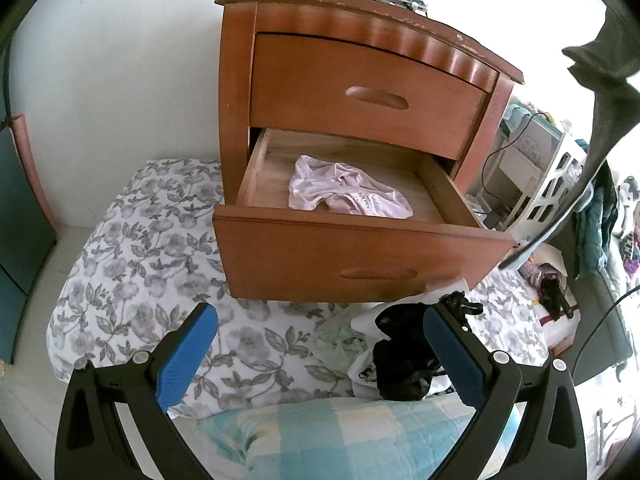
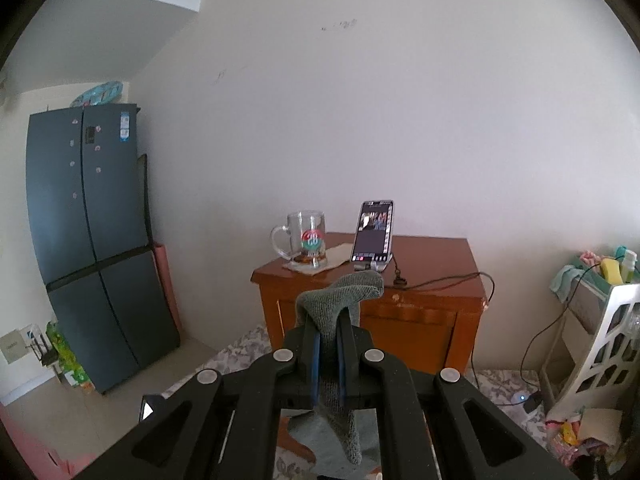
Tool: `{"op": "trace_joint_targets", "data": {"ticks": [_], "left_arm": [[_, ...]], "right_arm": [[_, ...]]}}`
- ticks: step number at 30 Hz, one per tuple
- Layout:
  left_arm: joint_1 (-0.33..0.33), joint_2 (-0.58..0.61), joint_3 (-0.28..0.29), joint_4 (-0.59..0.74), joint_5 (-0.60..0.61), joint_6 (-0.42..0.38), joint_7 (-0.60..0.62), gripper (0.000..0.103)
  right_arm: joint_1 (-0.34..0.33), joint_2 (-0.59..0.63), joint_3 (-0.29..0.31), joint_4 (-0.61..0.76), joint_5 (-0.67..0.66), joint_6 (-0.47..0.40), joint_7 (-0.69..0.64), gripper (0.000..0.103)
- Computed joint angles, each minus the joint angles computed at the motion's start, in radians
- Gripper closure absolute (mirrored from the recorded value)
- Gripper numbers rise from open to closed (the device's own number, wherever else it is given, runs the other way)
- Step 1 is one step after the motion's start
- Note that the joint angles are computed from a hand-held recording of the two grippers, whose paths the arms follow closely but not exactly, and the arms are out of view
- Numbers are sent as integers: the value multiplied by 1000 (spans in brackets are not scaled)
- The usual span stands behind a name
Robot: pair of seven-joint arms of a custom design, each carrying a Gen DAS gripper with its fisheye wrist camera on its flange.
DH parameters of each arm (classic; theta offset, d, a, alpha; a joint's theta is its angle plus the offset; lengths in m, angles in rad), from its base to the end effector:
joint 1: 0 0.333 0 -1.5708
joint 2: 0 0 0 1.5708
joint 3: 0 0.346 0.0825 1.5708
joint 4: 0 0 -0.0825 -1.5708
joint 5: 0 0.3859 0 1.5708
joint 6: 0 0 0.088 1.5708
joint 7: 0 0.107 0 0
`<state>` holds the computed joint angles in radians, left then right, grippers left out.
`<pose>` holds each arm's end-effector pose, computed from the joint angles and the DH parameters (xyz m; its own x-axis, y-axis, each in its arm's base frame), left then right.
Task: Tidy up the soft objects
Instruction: 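Carry the grey sock down and lower it onto the pile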
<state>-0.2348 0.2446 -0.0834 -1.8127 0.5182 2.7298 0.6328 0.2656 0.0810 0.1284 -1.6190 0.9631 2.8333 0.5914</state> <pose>0.6384 -0.2245 0.5088 0.1541 -0.9723 0.1757 -0.7234 -0.2321 -0.6502 0.6038 0.2008 0.7158 0.6010 -0.7978 -0.0483 -0.2608 -0.1386 -0.9554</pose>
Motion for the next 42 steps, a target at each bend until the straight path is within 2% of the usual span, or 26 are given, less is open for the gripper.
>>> {"op": "trace_joint_targets", "data": {"ticks": [16,29,42], "left_arm": [[4,-6,-4,-10,0,-13,-8,1],[4,4,-4,-4,-21,-27,13,1],[5,11,-6,-4,-39,-30,30,1]], "right_arm": [[-15,41,-12,-67,-153,-101,175,96],[-39,222,-8,-17,-398,-261,466,94],[-36,361,-5,11,-572,-301,648,94]]}}
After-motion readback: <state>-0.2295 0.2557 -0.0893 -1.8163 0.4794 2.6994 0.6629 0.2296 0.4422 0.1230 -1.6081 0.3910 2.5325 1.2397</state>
